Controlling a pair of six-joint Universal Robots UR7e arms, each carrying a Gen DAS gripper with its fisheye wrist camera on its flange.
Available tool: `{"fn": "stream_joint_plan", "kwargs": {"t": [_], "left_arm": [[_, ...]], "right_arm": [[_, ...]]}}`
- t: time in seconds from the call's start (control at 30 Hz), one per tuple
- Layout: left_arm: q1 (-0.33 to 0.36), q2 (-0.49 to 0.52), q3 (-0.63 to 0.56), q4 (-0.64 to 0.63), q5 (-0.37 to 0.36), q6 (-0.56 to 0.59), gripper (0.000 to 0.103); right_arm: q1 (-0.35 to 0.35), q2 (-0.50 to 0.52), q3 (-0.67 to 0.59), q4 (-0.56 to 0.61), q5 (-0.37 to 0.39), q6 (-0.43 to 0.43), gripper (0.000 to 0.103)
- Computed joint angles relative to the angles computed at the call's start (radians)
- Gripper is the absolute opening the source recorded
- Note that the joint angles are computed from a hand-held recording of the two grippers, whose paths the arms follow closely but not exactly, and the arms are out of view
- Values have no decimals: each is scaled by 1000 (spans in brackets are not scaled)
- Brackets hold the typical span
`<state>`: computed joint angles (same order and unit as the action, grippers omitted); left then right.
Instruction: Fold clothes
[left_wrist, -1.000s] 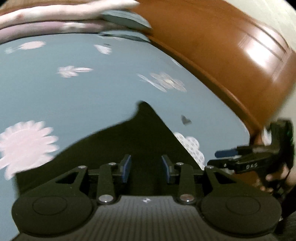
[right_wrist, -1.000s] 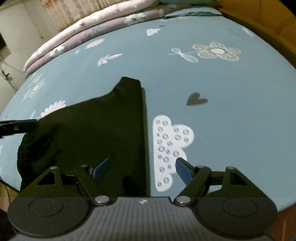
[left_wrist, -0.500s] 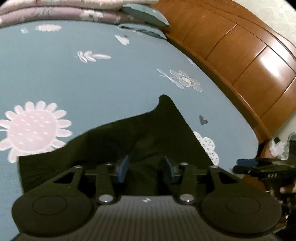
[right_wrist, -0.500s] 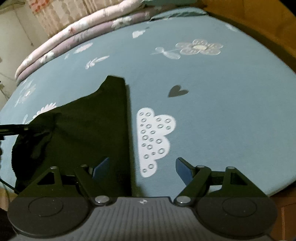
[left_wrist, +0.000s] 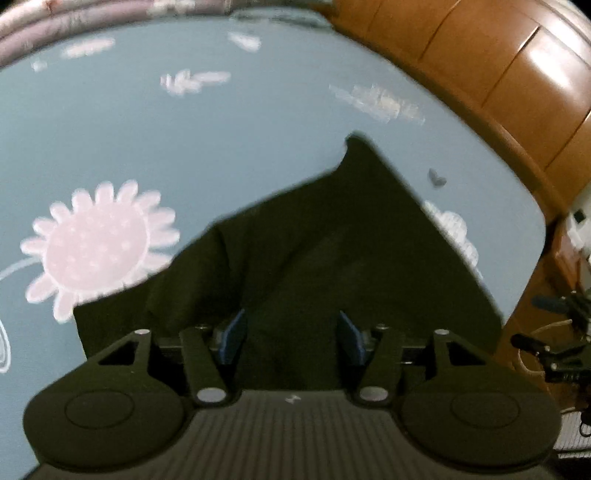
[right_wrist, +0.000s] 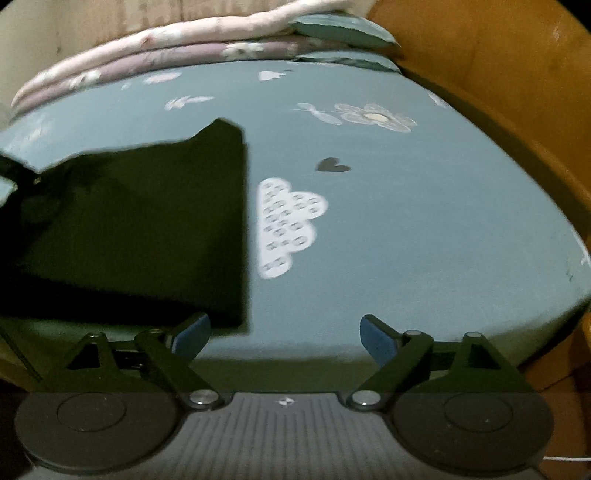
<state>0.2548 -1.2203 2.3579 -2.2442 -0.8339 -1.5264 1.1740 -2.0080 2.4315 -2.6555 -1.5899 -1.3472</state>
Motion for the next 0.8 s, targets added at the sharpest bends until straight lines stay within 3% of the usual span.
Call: {"fn": "stream_joint_plan", "kwargs": {"t": [0.2,0.4,0.63,0.8], "left_arm": [[38,3,-41,26,-44,53,56],[48,23,-78,77,-61,83,57],[53,31,-85,81,-59,67,59],[53,31,-86,83,-55,38,59]], "right_arm": [[-57,-42,146,-198,100,-172,96],[-129,-29,254,-413,260,-365,100],[-114,70,273,-522,313,-571,103],[-116,86,246,-493,345,-691,103]]}}
